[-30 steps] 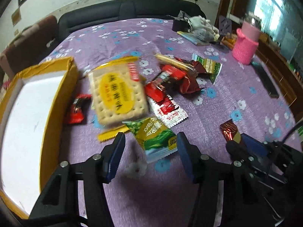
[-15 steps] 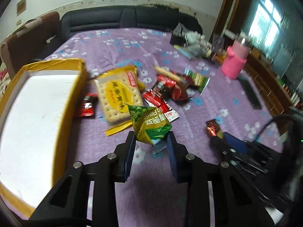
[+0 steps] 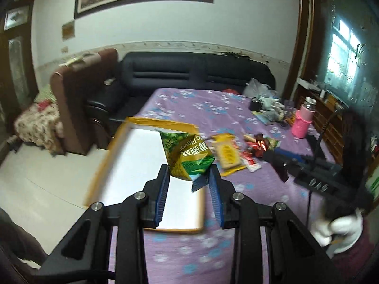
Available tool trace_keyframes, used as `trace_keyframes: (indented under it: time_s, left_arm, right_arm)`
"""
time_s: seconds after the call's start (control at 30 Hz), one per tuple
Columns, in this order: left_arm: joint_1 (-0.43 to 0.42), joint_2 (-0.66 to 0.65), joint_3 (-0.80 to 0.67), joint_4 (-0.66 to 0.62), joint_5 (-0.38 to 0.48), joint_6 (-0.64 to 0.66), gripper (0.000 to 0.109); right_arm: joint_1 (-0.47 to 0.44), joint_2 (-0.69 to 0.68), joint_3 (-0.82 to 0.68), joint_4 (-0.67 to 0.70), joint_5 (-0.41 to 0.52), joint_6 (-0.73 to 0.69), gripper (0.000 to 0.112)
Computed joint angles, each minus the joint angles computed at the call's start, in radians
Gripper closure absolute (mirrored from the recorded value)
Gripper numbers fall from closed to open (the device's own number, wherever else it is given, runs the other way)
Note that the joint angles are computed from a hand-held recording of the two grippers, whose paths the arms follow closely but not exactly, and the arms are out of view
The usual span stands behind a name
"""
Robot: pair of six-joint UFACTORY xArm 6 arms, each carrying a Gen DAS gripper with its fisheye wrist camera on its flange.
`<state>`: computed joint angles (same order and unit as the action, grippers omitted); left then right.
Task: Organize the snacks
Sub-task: 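Carry both snacks over the white box tray and release them inside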
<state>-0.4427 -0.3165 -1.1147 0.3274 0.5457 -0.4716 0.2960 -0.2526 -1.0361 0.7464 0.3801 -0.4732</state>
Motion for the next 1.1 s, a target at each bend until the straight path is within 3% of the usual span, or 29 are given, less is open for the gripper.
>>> trace_keyframes:
  time_s: [0.17, 0.37, 0.53, 0.6, 0.73, 0.87, 0.93, 1.0, 1.07, 1.1]
  left_arm:
    - [0.091, 0.009, 0.034, -0.066, -0.013, 0.083, 0.073]
    - [0.186, 0.187, 0.032, -0.305, -0.081, 0.227, 0.073]
    - [0.217, 0.323, -0.054, -0.332, -0.058, 0.263, 0.074]
    - [0.232, 0.354, -0.075, -0.428, -0.057, 0.322, 0.073]
    - [0.237, 0.322, -0.045, -0.533, -0.079, 0.386, 0.073]
    - [0.236, 0.245, 0.021, -0.629, -0.118, 0.464, 0.066]
    - [0.217, 0.188, 0.079, -0.642, -0.178, 0.476, 0.048]
    - [0.198, 0.162, 0.105, -0.656, -0.219, 0.479, 0.04]
    - [0.176, 0.155, 0.11, -0.718, -0.234, 0.52, 0.039]
    - [0.163, 0.156, 0.107, -0.759, -0.234, 0.548, 0.039]
  right_arm:
    - [0.069, 0.102, -0.126, 0.02, 0.101, 0.022, 0.088]
    - [0.132, 0.307, -0.269, -0.104, 0.167, 0.142, 0.088]
    - [0.154, 0.474, -0.405, -0.209, 0.189, 0.216, 0.086]
    - [0.155, 0.529, -0.467, -0.293, 0.212, 0.292, 0.083]
    - [0.127, 0.499, -0.46, -0.149, 0.27, 0.219, 0.077]
    - [0.065, 0.376, -0.353, -0.051, 0.224, 0.148, 0.076]
    - [0.029, 0.29, -0.264, -0.113, 0.149, 0.173, 0.065]
    - [-0.011, 0.239, -0.19, -0.248, 0.06, 0.246, 0.042]
    - [-0.063, 0.24, -0.168, -0.427, 0.025, 0.379, 0.04]
    - [-0.089, 0.259, -0.189, -0.5, 0.051, 0.446, 0.04]
